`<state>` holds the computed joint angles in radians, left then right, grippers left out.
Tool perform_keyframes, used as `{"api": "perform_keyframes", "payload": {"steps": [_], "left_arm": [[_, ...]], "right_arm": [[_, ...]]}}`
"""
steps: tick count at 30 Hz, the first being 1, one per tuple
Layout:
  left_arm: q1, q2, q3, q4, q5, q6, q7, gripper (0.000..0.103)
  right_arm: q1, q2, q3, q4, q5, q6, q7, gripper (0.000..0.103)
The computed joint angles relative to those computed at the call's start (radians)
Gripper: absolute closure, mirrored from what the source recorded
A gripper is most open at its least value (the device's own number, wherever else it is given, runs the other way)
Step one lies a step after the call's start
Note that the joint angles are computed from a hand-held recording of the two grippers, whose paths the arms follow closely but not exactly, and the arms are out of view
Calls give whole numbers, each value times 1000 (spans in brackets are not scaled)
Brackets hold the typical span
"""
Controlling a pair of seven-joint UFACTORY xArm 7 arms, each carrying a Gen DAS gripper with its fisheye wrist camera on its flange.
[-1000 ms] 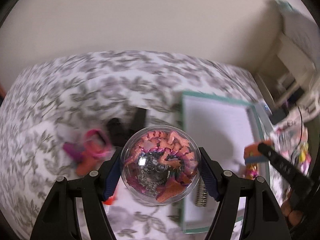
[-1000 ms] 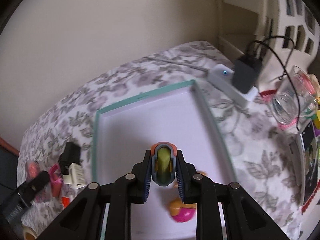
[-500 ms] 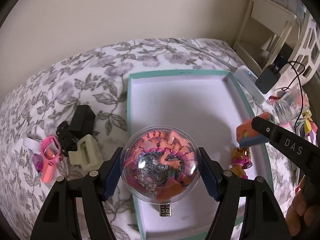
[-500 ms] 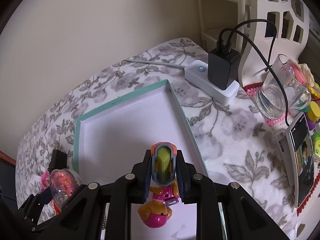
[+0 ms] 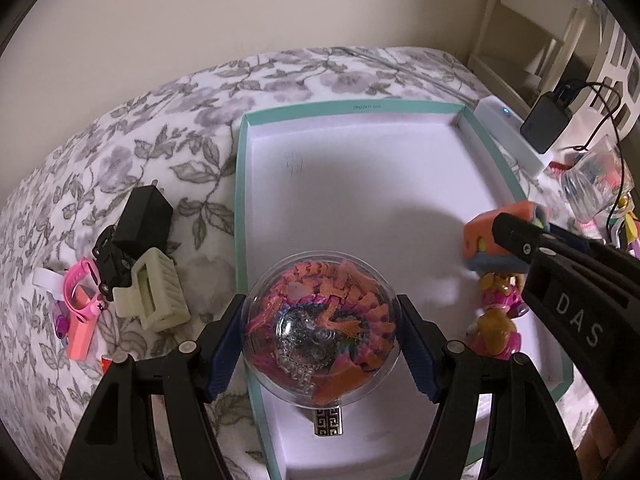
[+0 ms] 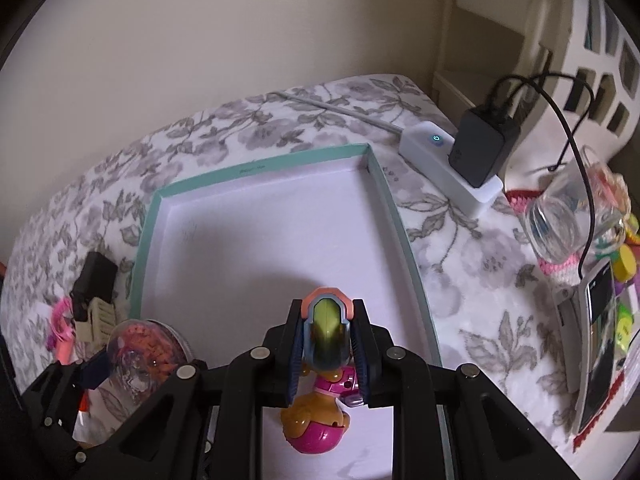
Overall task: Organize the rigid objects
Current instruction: 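Lower capsule into tray and open left tool while right tool releases block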
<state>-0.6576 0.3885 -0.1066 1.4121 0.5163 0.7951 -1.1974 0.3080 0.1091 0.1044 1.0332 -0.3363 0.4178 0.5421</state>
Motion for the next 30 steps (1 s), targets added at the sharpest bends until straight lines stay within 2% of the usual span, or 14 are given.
{"api": "perform_keyframes", "payload": {"steps": [10,19,30], "left_arm": [[-1,-16,1,-8,11,-12,1,29],[0,-44,-3,5,46,34,-5,28],[56,-158,-12,-85,68,29,-104,28]], "right_arm": [[3,-2,5,13,25,24,-18,78],[-1,-33,9,19,23,28,-19,68],[-10,-85,26,17,-29,8,12,65]]}}
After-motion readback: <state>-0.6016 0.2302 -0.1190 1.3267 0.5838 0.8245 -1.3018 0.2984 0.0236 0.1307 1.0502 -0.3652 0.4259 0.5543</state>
